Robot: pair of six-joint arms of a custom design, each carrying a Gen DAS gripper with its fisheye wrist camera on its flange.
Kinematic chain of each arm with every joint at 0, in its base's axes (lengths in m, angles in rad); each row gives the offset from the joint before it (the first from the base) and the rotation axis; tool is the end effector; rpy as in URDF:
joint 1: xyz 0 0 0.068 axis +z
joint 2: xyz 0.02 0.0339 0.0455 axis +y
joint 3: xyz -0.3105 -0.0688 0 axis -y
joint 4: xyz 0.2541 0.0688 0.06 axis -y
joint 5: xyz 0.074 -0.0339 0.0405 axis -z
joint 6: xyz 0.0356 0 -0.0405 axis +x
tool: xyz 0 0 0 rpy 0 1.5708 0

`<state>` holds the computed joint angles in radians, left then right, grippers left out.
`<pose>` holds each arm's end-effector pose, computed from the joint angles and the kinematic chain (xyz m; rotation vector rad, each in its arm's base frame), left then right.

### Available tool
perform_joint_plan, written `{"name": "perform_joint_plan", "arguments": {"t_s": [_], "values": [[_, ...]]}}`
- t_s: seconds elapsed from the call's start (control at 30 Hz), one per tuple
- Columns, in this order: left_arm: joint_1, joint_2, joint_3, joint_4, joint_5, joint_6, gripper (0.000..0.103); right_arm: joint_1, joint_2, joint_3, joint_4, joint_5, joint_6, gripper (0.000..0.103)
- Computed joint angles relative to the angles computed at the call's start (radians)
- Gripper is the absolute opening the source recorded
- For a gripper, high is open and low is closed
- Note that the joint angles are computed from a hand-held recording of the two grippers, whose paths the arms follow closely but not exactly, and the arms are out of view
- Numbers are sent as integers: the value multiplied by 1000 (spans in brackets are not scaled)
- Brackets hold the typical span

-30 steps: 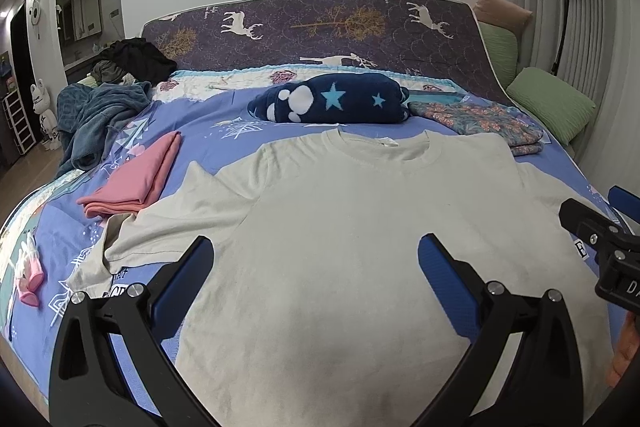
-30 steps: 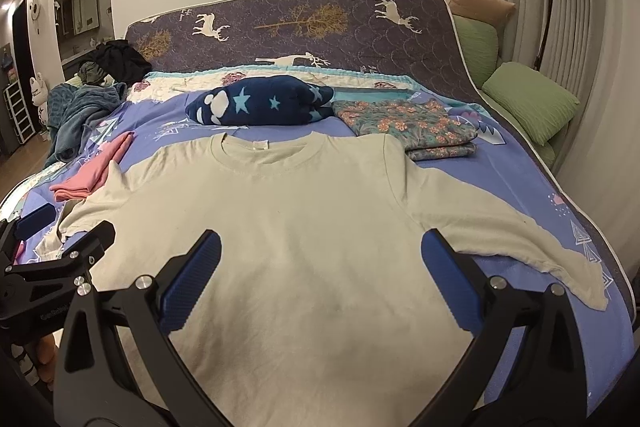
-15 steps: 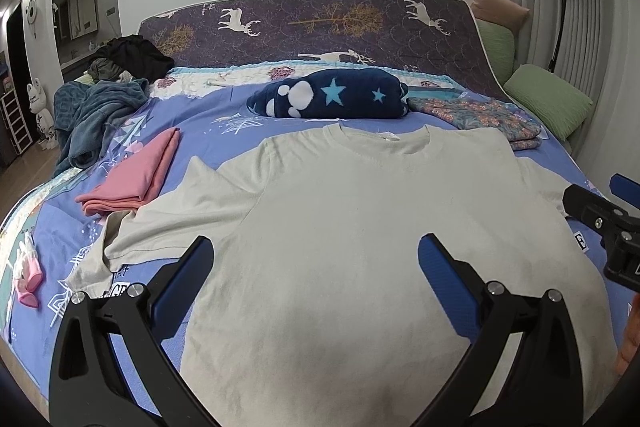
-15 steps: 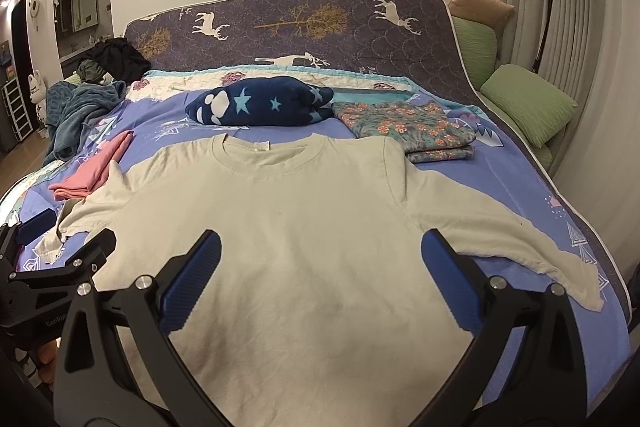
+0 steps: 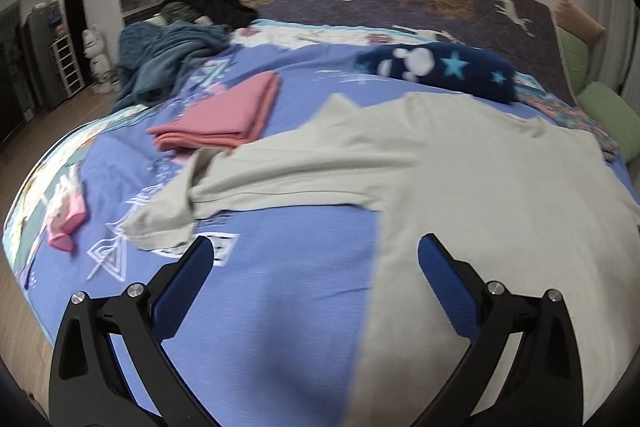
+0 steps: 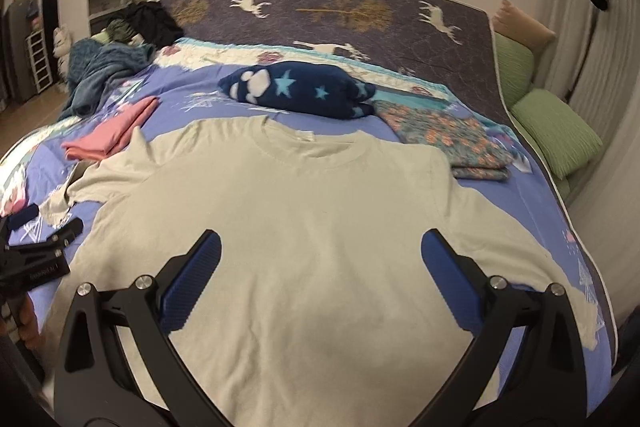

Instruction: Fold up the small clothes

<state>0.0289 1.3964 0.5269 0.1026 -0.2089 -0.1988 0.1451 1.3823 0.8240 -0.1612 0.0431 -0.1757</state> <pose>0.2540 0.0147 0.1884 -0.3663 2.2932 0.1587 0.2887 0.0406 0.2626 -0.3437 2.2644 -0.0652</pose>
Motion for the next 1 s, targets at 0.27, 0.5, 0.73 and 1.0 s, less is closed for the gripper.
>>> {"name": "perform_joint_plan", "arguments": {"t_s": [0.27, 0.5, 0.73, 1.0], "values": [[296, 179, 77, 34, 45, 160, 78, 94, 36, 23, 2, 34, 3, 101], [444, 326, 166, 10, 130, 198, 71, 112, 156, 160, -135, -99, 28, 64], [554, 333, 113, 81, 176, 227, 71, 327, 411, 414, -289, -244, -24, 15], [767, 492, 203, 59, 369, 278, 71, 570, 909, 979, -610, -433, 59, 27]]}}
